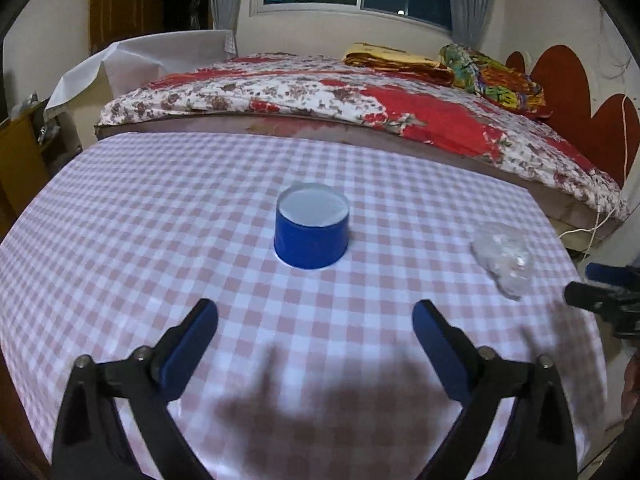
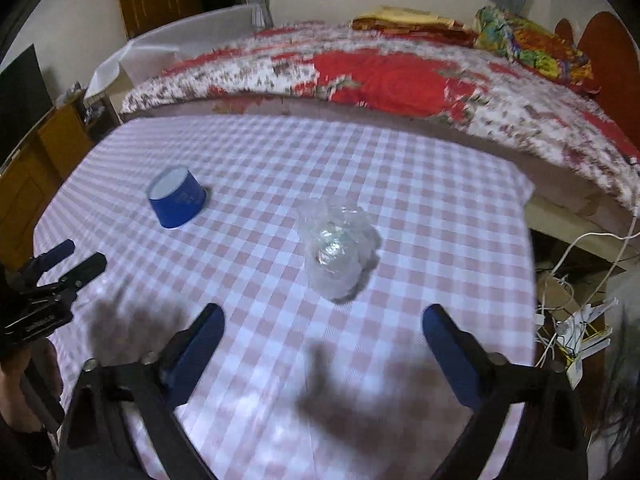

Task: Collect trash
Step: 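Grasp the blue paper cup with the left tool while the right tool grasps the clear plastic bag, then carry the blue cup and plastic bag over the black bin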

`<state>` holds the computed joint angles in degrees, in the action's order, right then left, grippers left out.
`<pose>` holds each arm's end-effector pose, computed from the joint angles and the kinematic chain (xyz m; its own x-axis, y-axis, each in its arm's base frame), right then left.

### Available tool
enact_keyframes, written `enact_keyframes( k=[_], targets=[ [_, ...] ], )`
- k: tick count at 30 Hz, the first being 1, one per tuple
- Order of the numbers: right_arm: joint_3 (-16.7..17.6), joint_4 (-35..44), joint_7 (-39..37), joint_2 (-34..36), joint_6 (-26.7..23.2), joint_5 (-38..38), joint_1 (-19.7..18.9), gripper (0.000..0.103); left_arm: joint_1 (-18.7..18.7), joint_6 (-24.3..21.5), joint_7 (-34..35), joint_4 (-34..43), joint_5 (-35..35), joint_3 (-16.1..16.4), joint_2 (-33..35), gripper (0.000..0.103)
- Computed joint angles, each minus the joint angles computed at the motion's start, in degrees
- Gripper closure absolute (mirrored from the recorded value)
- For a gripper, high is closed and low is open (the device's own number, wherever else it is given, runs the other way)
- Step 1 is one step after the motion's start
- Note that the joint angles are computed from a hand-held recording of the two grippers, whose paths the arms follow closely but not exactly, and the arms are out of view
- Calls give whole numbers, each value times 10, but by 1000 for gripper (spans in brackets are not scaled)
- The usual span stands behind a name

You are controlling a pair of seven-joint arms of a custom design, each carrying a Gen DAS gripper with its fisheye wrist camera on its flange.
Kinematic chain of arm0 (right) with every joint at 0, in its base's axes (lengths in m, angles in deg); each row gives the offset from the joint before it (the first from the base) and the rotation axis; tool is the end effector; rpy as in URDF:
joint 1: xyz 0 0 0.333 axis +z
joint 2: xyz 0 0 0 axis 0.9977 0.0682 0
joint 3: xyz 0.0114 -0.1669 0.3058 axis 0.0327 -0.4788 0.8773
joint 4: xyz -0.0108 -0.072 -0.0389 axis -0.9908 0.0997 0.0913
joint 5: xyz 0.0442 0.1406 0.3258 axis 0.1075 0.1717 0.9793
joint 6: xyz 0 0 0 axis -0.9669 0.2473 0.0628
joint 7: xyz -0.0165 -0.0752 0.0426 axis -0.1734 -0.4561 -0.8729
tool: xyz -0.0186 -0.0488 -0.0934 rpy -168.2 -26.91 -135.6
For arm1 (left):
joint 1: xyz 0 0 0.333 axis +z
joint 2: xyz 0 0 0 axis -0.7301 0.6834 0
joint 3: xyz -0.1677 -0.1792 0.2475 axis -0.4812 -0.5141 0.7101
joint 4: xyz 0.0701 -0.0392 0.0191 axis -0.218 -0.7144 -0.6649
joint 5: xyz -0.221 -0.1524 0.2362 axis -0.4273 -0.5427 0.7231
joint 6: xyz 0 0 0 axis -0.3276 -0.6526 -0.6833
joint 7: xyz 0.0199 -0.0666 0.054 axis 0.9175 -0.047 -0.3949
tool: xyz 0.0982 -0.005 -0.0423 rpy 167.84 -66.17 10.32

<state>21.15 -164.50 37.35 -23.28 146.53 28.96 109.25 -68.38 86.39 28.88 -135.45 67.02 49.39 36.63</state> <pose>0.4806 0.2899 0.4617 0.6338 -0.7715 -0.0564 -0.6563 -0.4977 -0.5670 0.3350 -0.3017 0.4253 0.4415 -0.8941 0.0752 -0.6109 -0.3609 -0.7047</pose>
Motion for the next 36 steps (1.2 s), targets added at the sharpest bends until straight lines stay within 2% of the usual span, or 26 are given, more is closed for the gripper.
enact_keyframes(
  k=[3, 6, 9, 11, 13, 17, 20, 24, 25, 27, 36],
  targets=[
    [-11, 41, 52, 49, -17, -57, 11, 14, 13, 21, 4, 2, 15, 15, 18, 7],
    [-8, 74, 70, 84, -29, -83, 11, 15, 23, 36, 5, 12, 33, 27, 38, 7],
    [-9, 108, 89, 116, -40, -107, 15, 35, 33, 54, 8, 23, 54, 42, 57, 7],
    [-7, 130, 98, 135, -46, -116, 16, 39, 39, 65, 10, 31, 64, 52, 71, 7],
    [-4, 152, 103, 152, -51, -121, 15, 53, 44, 78, 12, 38, 73, 61, 81, 10],
    [-1, 191, 112, 179, -58, -129, 16, 55, 49, 90, 29, 54, 74, 74, 105, 12],
    [9, 209, 107, 191, -59, -123, 10, 57, 52, 104, 40, 60, 68, 84, 118, 17],
    [21, 205, 93, 188, -48, -108, 0, 58, 52, 107, 37, 61, 74, 91, 123, 22],
    [24, 200, 87, 185, -45, -102, -4, 59, 53, 113, 37, 60, 77, 93, 124, 26],
    [28, 189, 77, 177, -38, -93, -9, 59, 54, 120, 27, 60, 90, 95, 123, 26],
    [55, 109, 6, 109, -5, -13, -50, 59, 27, 88, 28, 61, 83, 64, 91, 26]
  ],
)
